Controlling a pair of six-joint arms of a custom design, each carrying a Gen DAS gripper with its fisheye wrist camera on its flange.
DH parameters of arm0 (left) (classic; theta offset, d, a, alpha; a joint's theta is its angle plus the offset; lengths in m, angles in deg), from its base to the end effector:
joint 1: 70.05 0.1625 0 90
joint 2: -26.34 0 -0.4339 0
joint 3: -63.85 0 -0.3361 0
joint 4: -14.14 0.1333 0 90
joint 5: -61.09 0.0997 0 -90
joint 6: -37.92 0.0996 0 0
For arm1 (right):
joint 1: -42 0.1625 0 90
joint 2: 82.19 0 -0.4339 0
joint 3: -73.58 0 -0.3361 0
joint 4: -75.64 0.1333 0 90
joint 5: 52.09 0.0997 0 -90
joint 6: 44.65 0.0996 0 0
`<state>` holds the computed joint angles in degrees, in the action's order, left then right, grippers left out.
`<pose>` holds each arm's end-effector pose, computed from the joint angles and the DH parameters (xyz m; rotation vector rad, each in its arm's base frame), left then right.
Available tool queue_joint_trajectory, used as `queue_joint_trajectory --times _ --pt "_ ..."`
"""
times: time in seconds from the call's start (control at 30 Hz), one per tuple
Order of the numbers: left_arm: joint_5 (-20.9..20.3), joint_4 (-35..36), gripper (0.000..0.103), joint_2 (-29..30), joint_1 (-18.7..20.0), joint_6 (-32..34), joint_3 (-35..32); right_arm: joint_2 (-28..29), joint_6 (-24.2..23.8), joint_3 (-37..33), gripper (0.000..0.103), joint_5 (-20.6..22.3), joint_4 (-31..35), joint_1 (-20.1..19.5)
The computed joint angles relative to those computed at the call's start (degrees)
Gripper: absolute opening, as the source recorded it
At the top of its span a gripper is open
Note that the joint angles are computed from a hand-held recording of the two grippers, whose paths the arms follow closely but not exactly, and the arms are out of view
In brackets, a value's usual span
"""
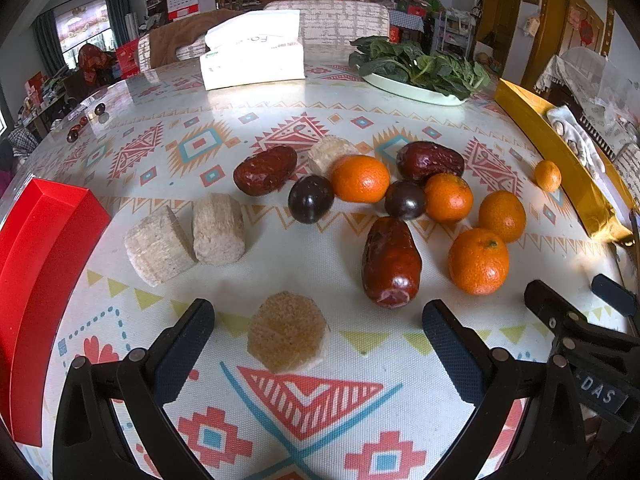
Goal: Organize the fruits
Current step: 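Grasp a pale rice cake with the left tool while the right tool grasps a red jujube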
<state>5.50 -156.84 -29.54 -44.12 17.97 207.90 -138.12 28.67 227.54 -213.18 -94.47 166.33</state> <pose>-0.2253 -0.3204 0.0918 1.0167 2.3752 -0.4147 0.1908 -0.2101 0.1277 -0.4540 -1.9558 0.9650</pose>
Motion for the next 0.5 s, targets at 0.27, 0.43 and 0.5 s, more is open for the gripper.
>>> queue_joint_trajectory --times 0.27,0.43,0.5 --pt "-1.6 2.3 0.103 -1.3 0.1 1.4 -0.1 0.0 0.0 0.0 0.103 0.0 0.0 0.0" --pt "-3.1 3.0 0.103 -4.6 -1.8 1.1 3.2 0.5 -2.0 0.5 0.103 0.5 -2.6 -0.1" --pt "-3.9 4.0 0.103 -5.7 -2.2 1.5 3.7 0.2 -4.1 0.7 0.103 1.5 -3.9 -0.4"
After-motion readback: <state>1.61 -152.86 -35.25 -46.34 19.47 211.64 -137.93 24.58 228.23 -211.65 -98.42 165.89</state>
